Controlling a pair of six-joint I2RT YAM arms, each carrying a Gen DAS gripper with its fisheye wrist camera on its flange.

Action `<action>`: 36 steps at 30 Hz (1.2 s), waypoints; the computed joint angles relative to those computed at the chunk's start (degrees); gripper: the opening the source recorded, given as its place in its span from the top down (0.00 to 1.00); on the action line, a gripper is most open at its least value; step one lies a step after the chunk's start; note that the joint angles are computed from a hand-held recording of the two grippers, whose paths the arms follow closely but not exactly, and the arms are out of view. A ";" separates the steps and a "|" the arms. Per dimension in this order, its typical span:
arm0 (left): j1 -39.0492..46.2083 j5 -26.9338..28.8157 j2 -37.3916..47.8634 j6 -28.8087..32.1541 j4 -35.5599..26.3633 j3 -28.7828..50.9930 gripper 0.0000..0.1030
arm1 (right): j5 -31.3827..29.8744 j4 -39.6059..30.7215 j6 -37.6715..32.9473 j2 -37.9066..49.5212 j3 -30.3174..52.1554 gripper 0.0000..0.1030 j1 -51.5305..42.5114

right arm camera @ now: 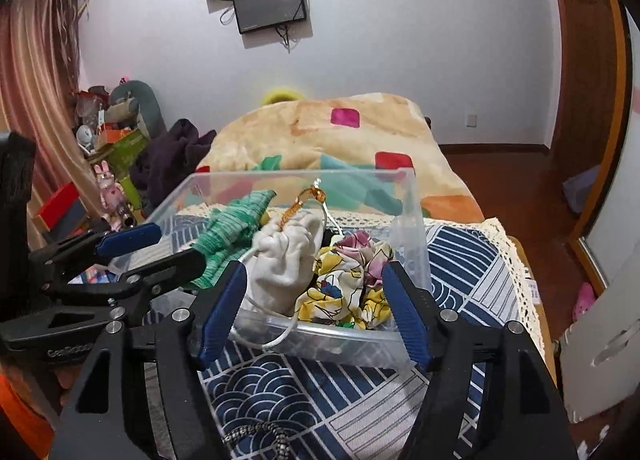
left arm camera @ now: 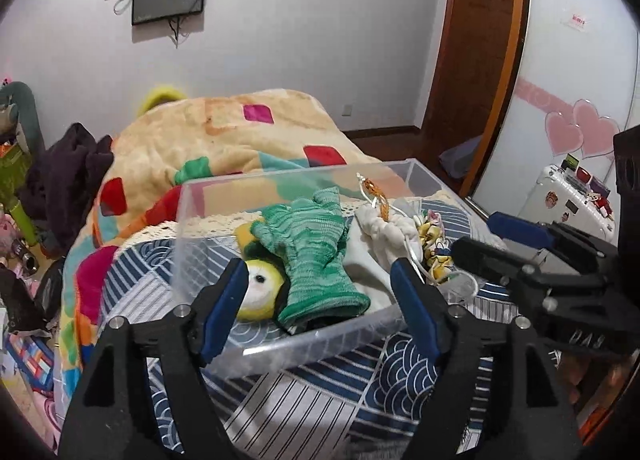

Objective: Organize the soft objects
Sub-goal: 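Place the glove into the clear box with the left tool while the right tool drops the floral cloth in, then grasp the silver foil packet with the left tool while the right tool grasps the braided band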

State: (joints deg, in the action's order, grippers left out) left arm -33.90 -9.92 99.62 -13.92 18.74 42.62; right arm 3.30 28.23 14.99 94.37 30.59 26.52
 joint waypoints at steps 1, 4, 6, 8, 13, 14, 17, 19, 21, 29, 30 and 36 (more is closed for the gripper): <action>-0.12 -0.24 -1.30 0.07 0.21 -1.09 0.26 | -0.03 0.09 0.02 -0.94 -0.53 0.34 0.01; -0.36 0.04 -4.46 -0.05 0.17 -3.66 0.23 | 0.70 0.00 -0.31 -3.89 -1.99 0.31 0.76; -0.63 0.32 -6.58 -0.25 0.05 -5.63 0.20 | 2.04 0.00 -0.99 -5.83 -3.22 0.27 1.83; -1.27 -0.14 -8.06 -0.46 0.16 -7.47 0.18 | 3.63 0.33 -1.50 -7.08 -4.41 0.24 3.13; -3.66 -3.26 -9.16 -1.80 0.46 -11.34 0.16 | 5.96 1.89 -1.38 -6.79 -6.89 0.21 5.73; -4.22 -3.86 -8.94 -2.14 0.63 -12.06 0.16 | 5.84 1.84 -1.26 -6.17 -6.83 0.21 5.95; -5.56 -4.30 -8.41 -3.08 1.92 -14.40 0.16 | 6.19 2.12 -0.68 -3.63 -7.33 0.21 7.35; -6.32 -3.74 -7.68 -3.72 2.89 -15.71 0.16 | 7.13 2.61 -0.32 -1.73 -7.61 0.21 8.70; -7.23 -3.70 -6.26 -4.39 3.73 -16.46 0.16 | 7.14 3.32 0.17 -0.59 -8.50 0.21 9.79; -9.48 -2.42 -2.21 -8.59 7.52 -19.76 0.16 | 4.12 6.04 2.39 4.71 -9.76 0.21 11.05; -9.50 -1.50 -1.61 -8.92 8.27 -20.00 0.17 | 3.27 6.23 2.49 5.41 -9.47 0.21 10.67; -9.63 0.77 0.98 -9.78 13.13 -21.42 0.31 | 1.59 8.31 3.18 7.29 -10.61 0.22 10.98</action>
